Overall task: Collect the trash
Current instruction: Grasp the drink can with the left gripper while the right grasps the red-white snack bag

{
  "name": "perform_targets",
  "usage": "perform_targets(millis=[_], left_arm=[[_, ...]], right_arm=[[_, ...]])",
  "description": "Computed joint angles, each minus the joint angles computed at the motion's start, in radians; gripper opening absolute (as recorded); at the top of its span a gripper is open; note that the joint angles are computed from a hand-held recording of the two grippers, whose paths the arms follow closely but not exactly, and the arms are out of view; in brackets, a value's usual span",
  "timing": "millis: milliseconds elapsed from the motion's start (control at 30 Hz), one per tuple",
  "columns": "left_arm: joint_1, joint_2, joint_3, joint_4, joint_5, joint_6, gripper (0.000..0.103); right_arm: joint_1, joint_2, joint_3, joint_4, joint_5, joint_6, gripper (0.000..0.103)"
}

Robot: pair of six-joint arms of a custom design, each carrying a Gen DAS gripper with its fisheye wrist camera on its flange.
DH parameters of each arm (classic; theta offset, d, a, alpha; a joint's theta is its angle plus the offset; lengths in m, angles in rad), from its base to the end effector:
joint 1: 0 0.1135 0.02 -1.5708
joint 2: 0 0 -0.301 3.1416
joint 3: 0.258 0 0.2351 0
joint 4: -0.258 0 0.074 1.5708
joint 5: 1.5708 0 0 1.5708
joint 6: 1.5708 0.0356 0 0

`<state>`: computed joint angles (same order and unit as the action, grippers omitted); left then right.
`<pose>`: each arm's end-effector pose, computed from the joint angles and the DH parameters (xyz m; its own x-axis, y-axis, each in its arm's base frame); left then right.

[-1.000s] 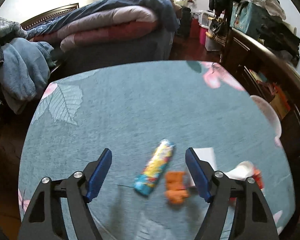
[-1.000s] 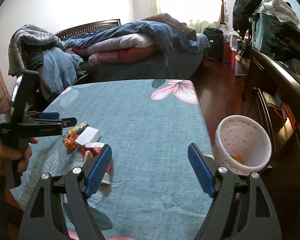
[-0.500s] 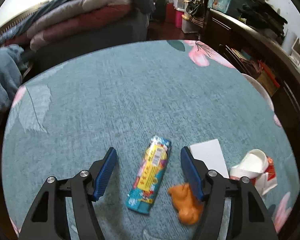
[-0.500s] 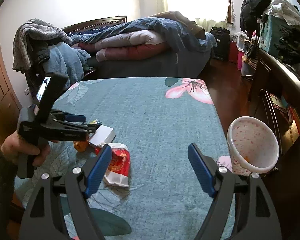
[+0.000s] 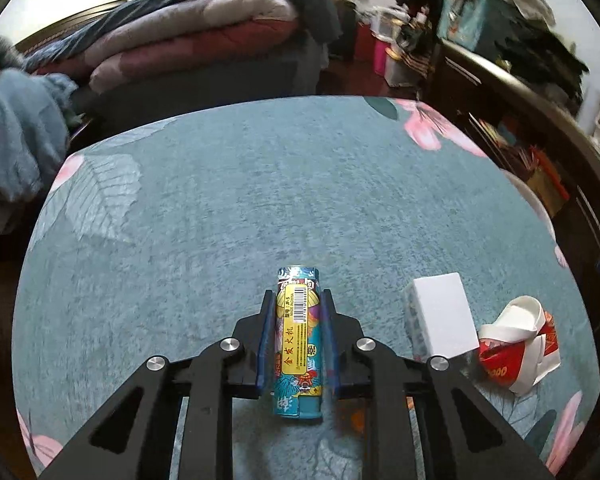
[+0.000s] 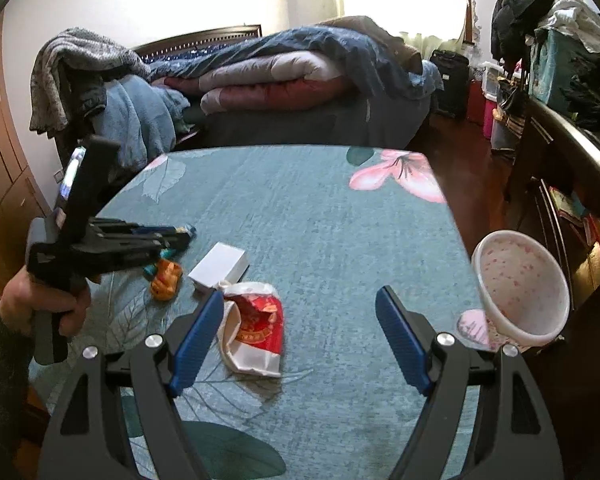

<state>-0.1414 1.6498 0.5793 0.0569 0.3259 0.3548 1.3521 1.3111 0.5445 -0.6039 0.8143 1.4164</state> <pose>0.2582 -0.0483 0.1514 -0.6833 0.4297 -0.5903 0.5743 0.8156 -0.0711 0.0616 0.1580 0.1935 -0.6637 0.1396 -0.7348 0.1119 0.9899 0.0870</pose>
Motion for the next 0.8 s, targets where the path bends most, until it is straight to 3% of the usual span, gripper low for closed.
perform_targets(millis=[333,400,433,600,667,800], left_arm=[[0.142,-0.081,-0.025,-0.021,0.136,-0.008,0.022],[0.161,-0.09,-0.023,-0.032,0.155,-0.001,0.022],[0.17,-0.093,-0.021,-0.039,0.163,0.004,0.022],[0.178,-0.104,-0.012,-0.051,0.159,0.0,0.022],[0.171,-0.116,-0.011,-0.054,0.151,-0.01,0.022],[0.127,-0.156,-0.007,-0.06,0.128,-0.042,0.022]], right_arm=[[-0.126,0.172,-0.044,0.352,-0.147,-0.223,0.079],[-0.148,0.209,-0.042,0.4,-0.178,-0.258,0.068],[-0.153,0.221,-0.037,0.406,-0.19,-0.268,0.057],[-0.143,0.224,-0.026,0.393,-0.176,-0.278,0.049],[-0.125,0.189,-0.023,0.354,-0.156,-0.261,0.043],[-0.082,0.105,-0.021,0.25,-0.096,-0.207,0.041]])
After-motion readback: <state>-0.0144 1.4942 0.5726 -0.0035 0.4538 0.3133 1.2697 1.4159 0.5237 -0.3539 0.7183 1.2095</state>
